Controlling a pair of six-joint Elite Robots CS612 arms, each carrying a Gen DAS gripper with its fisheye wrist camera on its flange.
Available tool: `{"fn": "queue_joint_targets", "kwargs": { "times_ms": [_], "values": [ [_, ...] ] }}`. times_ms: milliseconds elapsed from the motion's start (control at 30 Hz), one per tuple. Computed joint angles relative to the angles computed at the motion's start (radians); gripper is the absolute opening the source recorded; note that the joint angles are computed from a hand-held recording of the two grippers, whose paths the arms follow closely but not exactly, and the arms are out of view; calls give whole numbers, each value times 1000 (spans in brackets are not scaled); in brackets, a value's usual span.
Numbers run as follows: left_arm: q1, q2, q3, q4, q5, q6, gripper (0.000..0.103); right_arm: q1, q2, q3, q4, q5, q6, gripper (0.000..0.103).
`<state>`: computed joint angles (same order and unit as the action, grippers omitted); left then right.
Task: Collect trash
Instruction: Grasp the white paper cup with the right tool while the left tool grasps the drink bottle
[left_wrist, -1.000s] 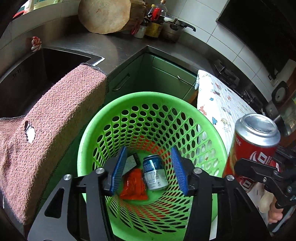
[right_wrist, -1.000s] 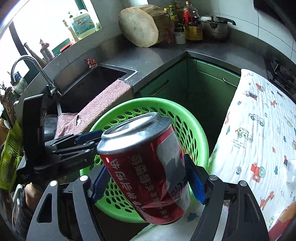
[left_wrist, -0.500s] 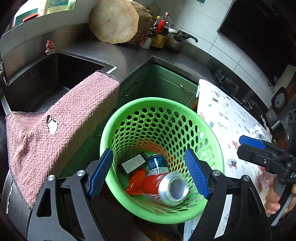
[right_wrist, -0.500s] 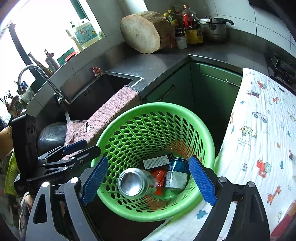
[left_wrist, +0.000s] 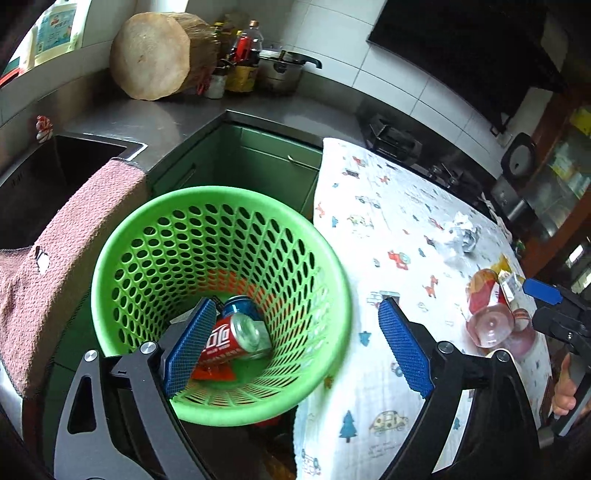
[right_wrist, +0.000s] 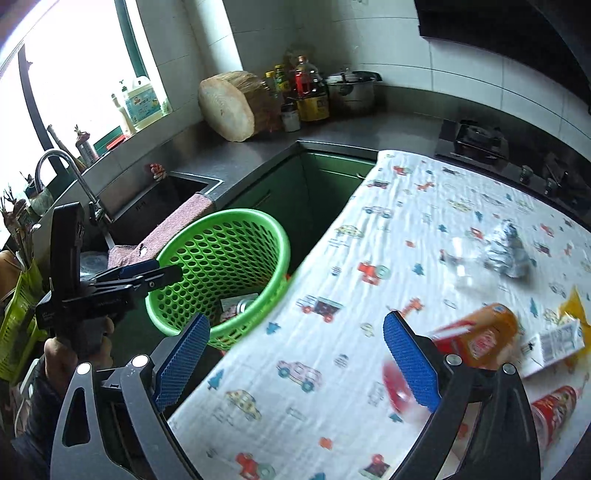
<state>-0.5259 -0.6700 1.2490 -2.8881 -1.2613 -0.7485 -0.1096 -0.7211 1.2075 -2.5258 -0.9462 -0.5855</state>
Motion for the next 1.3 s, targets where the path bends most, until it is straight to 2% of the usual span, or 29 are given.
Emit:
{"fn": "queue_joint_targets", "kwargs": {
  "times_ms": [233,400,500,600,667,800,900,1133,1300],
  "values": [
    [-31,26,-67,30,-22,58,93,-72,-42,79,-55,-66,-54,93],
    [-43,39,-102,46,-42,72,95,-101,-60,122,-24,-95,-164,93],
    [-48,49,-128,69,-51,83,95,-106,-65,150,-29,-119,-260,93],
    [-54,59,-155,94,-54,97,95,-105,-65,165,-15,-115,-342,93],
    [-54,67,-174,107,-62,99,95,-105,-59,160,21,-103,-389,93],
    [-55,78,-201,130,-67,99,95,-94,-38,147,20,-129,-473,93],
    [-54,85,-220,148,-69,100,95,-85,-18,114,78,-154,-530,93],
    [-53,110,-273,189,-86,123,95,-71,15,76,119,-208,-623,93],
    [-55,145,-345,231,-114,162,95,-67,37,57,108,-208,-617,93]
  ]
}}
